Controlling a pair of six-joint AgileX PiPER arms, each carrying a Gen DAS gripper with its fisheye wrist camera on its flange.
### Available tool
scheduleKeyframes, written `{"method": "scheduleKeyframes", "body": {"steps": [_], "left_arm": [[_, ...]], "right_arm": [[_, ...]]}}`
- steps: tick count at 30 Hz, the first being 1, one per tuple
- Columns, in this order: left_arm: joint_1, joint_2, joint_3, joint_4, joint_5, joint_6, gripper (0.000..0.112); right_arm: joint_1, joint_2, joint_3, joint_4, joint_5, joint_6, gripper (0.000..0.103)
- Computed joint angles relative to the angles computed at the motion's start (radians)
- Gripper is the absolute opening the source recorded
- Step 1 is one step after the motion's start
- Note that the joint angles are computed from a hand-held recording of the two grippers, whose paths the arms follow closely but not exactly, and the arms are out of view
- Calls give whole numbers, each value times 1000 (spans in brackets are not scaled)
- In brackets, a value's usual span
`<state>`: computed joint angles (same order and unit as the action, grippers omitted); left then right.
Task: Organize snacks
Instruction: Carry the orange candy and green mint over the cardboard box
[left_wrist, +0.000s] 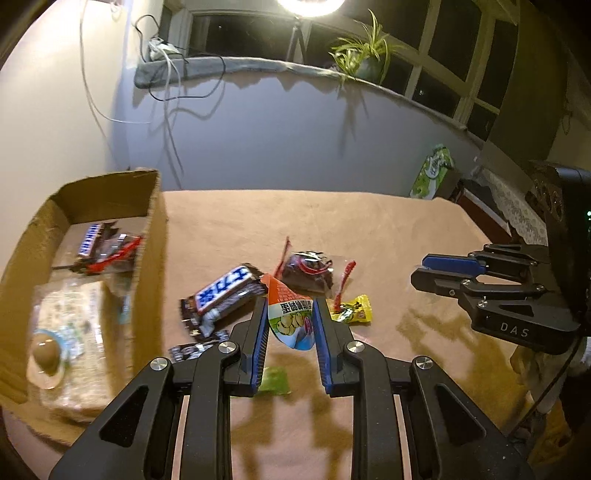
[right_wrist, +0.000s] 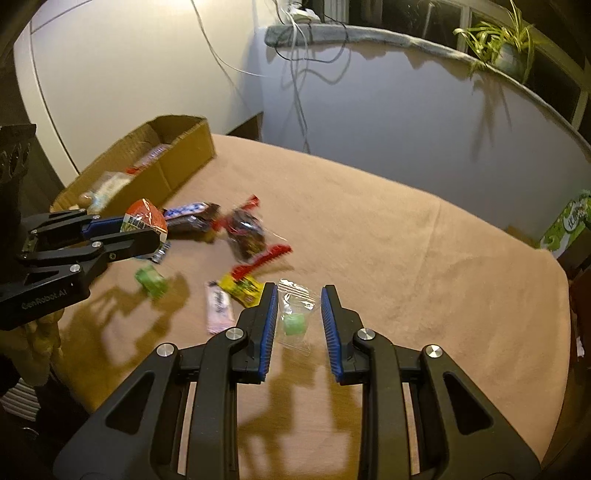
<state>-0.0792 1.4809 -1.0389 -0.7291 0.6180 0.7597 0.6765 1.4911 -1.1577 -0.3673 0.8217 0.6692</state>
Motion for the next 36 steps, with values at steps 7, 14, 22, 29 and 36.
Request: {"method": "scheduleKeyframes", "body": {"steps": [7,14,22,29,36], "left_arm": [[112,-38,10,-63,50,83,22],[244,-41,-3,-114,101,163,22],[380,-19,-29,-163,151,239,22],[467,33,-73,-184,182,278,22],[519,83,-120,-187,201,288,22]], "right_arm": [[68,77,-149,-12,50,0,25],[106,190,-330,6,91,-40,25],[130,336,-547,47,129,-102,25],[148,504,-804,84,199,-166,25],[148,673,-1065,135,284,-230,25]]}}
